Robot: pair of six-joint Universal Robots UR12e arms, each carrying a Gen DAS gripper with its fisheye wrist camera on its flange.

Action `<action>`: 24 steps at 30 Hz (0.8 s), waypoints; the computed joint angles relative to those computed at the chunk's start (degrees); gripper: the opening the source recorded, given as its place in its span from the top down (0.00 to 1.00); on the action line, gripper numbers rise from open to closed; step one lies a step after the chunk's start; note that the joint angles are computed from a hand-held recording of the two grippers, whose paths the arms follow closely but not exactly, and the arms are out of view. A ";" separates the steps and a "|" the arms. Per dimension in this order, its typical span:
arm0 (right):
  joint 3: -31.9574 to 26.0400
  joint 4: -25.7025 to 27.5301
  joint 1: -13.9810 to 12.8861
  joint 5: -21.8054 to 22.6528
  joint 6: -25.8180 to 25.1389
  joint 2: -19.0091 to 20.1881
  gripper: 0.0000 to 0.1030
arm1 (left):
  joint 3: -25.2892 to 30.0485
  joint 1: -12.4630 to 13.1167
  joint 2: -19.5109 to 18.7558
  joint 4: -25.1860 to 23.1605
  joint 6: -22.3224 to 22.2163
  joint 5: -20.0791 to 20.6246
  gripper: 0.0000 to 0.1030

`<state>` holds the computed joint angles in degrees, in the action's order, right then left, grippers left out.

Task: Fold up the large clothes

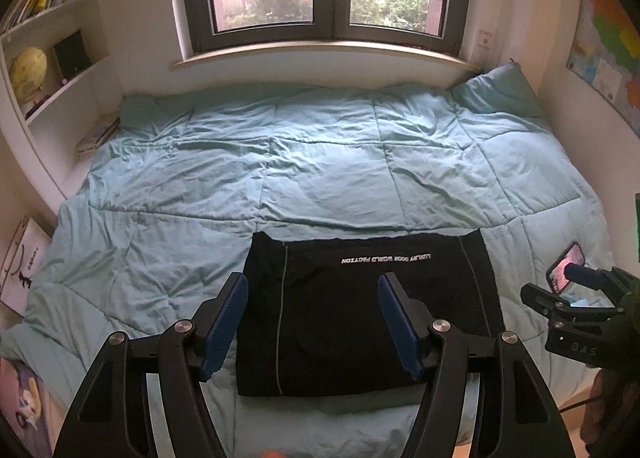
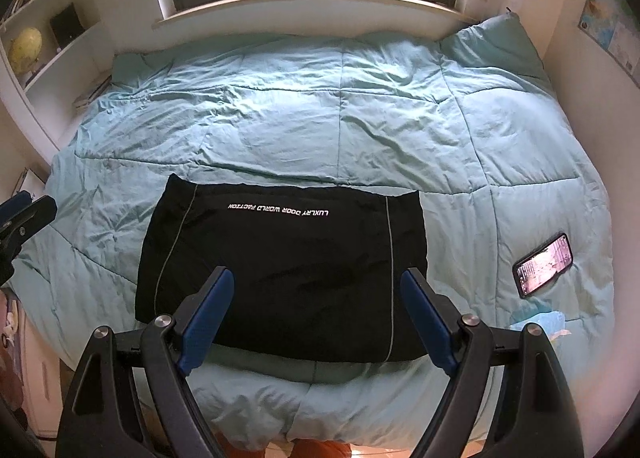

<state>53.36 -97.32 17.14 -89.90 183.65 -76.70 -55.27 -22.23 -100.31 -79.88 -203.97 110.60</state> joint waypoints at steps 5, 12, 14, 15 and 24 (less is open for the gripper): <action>-0.06 0.10 0.10 -0.36 -0.09 0.11 0.16 | 0.16 -0.16 -0.27 -0.23 0.18 1.25 0.33; -0.12 0.51 -0.08 -0.13 -0.53 0.31 0.16 | 0.39 0.14 -0.58 -0.78 0.17 0.82 0.33; -0.27 0.75 -0.35 0.07 -1.24 0.51 0.16 | 0.36 0.21 -0.64 -0.84 0.12 0.57 0.33; -0.36 0.99 -0.32 -0.05 -1.36 0.62 0.16 | 0.31 0.24 -0.66 -0.76 0.17 0.44 0.33; -0.91 1.37 -0.74 1.08 -2.70 1.22 0.16 | 0.57 -0.17 -1.04 -0.93 0.53 2.07 0.33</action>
<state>52.44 -95.95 16.40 -88.82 180.94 -75.48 -54.70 -22.40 -101.35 -80.81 -203.44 112.66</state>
